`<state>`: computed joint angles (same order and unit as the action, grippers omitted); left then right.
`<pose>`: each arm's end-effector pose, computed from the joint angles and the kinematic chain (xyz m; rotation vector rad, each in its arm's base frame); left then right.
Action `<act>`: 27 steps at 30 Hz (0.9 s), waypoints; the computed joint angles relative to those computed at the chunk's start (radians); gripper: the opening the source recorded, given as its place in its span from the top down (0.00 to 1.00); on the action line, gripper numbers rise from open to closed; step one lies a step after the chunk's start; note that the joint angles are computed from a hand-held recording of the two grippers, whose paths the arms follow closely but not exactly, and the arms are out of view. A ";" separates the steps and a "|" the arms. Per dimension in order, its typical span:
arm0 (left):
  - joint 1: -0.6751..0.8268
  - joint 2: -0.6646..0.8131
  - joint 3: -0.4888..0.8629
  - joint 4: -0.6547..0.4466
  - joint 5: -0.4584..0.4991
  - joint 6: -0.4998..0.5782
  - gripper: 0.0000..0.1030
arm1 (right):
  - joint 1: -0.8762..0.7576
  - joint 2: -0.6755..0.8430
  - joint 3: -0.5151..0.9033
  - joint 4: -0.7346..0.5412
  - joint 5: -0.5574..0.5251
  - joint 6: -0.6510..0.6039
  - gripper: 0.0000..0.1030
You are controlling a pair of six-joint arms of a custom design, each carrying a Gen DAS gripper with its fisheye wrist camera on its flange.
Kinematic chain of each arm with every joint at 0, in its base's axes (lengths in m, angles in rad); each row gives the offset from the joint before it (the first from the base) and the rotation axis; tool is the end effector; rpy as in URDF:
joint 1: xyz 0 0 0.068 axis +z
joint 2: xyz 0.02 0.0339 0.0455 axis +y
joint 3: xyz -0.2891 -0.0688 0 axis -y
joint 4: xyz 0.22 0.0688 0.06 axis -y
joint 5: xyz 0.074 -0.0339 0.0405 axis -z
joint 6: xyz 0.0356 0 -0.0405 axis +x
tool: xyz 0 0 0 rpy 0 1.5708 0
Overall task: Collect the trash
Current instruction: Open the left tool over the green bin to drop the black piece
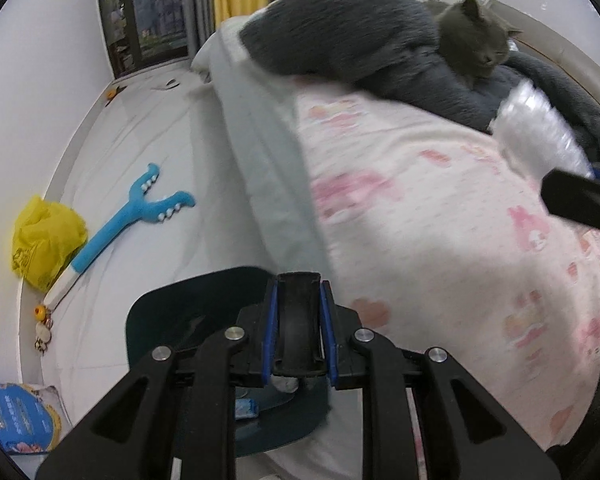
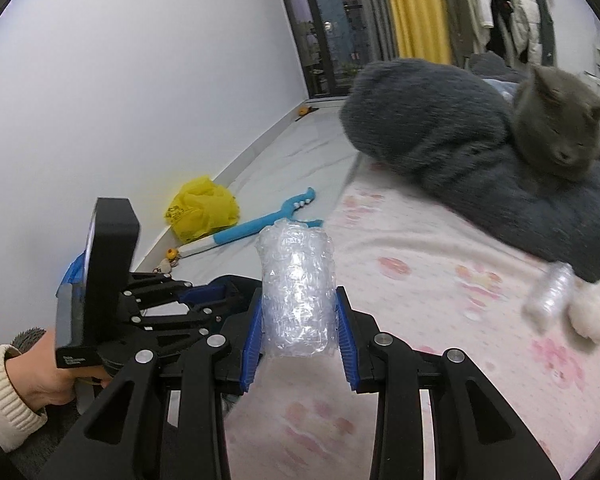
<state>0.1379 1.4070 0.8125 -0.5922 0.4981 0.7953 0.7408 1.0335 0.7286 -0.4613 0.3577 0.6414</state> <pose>0.2283 0.0145 0.2276 0.9457 2.3806 -0.3573 0.1392 0.1104 0.2786 0.0622 2.2953 0.3020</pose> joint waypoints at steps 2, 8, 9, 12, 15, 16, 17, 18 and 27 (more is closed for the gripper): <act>0.029 0.034 0.013 0.002 -0.005 0.017 0.79 | 0.005 0.052 0.016 0.035 -0.010 -0.008 0.67; 0.094 0.141 0.046 0.025 -0.046 0.057 0.79 | 0.016 0.175 0.066 0.108 -0.036 -0.027 0.67; 0.102 0.164 0.051 0.028 -0.058 0.065 0.79 | 0.021 0.189 0.075 0.112 -0.036 -0.025 0.67; 0.121 0.215 0.058 0.042 -0.095 0.081 0.79 | 0.020 0.242 0.099 0.141 -0.051 -0.036 0.67; 0.142 0.263 0.065 0.054 -0.126 0.098 0.79 | 0.015 0.297 0.124 0.171 -0.069 -0.048 0.67; 0.147 0.274 0.065 0.059 -0.133 0.102 0.79 | 0.016 0.317 0.133 0.181 -0.074 -0.050 0.67; 0.155 0.288 0.068 0.061 -0.141 0.110 0.79 | 0.016 0.332 0.144 0.185 -0.079 -0.052 0.67; 0.162 0.307 0.073 0.060 -0.151 0.117 0.79 | 0.017 0.348 0.152 0.192 -0.083 -0.053 0.67; 0.223 0.443 0.125 0.031 -0.219 0.184 0.79 | 0.006 0.474 0.220 0.228 -0.129 -0.067 0.67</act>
